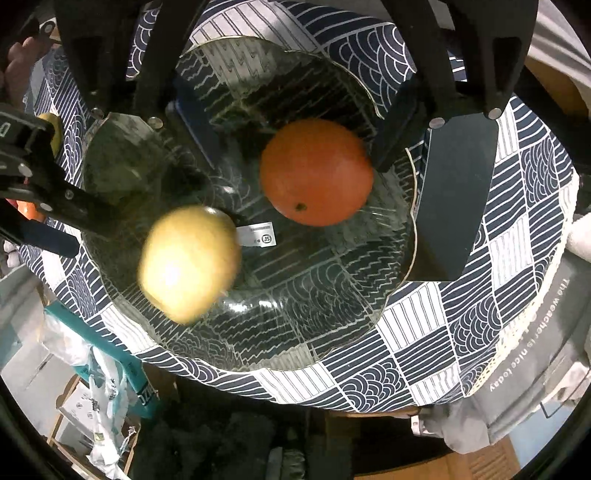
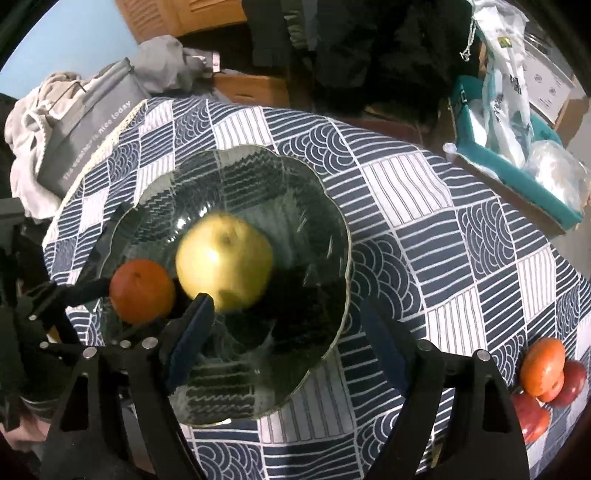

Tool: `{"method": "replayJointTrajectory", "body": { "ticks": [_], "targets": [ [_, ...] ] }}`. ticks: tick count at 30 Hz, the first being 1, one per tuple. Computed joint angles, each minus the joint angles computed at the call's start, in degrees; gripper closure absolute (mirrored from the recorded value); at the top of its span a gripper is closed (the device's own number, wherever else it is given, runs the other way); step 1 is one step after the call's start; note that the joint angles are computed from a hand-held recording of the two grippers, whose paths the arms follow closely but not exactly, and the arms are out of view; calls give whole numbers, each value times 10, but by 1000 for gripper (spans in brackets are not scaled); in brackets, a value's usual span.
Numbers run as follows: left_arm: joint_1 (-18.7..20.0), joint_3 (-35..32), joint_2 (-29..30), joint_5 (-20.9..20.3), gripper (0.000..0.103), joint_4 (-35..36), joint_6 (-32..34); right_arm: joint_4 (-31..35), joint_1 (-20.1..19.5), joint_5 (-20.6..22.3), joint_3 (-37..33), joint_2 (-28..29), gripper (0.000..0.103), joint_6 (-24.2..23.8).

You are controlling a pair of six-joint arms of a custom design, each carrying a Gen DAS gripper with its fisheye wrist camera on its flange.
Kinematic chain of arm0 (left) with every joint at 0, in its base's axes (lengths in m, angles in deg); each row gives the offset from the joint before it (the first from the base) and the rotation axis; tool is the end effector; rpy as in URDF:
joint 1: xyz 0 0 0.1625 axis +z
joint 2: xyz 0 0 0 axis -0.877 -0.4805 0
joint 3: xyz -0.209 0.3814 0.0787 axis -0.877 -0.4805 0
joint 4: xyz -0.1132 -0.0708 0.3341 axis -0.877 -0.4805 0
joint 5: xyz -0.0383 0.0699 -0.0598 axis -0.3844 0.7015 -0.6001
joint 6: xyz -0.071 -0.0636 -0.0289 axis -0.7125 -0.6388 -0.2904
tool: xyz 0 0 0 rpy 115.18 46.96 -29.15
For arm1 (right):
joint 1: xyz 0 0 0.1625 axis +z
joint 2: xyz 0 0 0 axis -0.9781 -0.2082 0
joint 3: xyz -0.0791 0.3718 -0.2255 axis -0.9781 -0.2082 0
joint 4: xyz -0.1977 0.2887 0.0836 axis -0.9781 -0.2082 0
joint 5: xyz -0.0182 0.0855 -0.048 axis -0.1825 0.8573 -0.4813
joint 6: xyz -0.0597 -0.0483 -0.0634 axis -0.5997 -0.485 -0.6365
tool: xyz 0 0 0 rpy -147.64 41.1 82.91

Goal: Organize fruits
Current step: 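Carry the orange with the left tool onto the glass plate while the right tool sets the yellow pear there, then open both tools and withdraw them from the plate toward the fruit cluster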

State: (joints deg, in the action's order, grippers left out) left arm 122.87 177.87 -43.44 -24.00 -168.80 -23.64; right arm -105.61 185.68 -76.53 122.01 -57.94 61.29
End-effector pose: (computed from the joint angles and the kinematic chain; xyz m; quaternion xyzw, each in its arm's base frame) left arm -0.1076 -0.6264 0.2153 0.0577 0.9229 -0.1445 0.3523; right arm 0.2956 -0.6670 0.0512 0.1879 -0.9344 0.1281 0.2740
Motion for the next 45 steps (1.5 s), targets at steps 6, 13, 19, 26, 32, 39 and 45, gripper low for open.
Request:
{"method": "replayJointTrajectory", "body": {
  "ticks": [6,13,19,26,32,39,45],
  "targets": [
    [-14,8,-5,2,18,-19,11,-21,4,-5,10,-7,20,-11],
    [-34,18,-11,14,18,-43,30,-53,15,-28,25,-16,20,-26],
    [-56,28,-18,17,18,-72,45,-89,26,-48,48,-37,20,-35],
    [-81,33,-25,5,17,-98,58,-129,36,-65,77,-70,20,-40],
    [-106,42,-25,9,17,-118,75,-179,42,-82,111,-99,20,-53],
    [-130,43,-28,1,17,-136,87,-234,48,-104,156,-136,20,-70],
    [-153,49,-26,11,16,-163,101,-273,50,-112,190,-170,20,-72]
  ]
}}
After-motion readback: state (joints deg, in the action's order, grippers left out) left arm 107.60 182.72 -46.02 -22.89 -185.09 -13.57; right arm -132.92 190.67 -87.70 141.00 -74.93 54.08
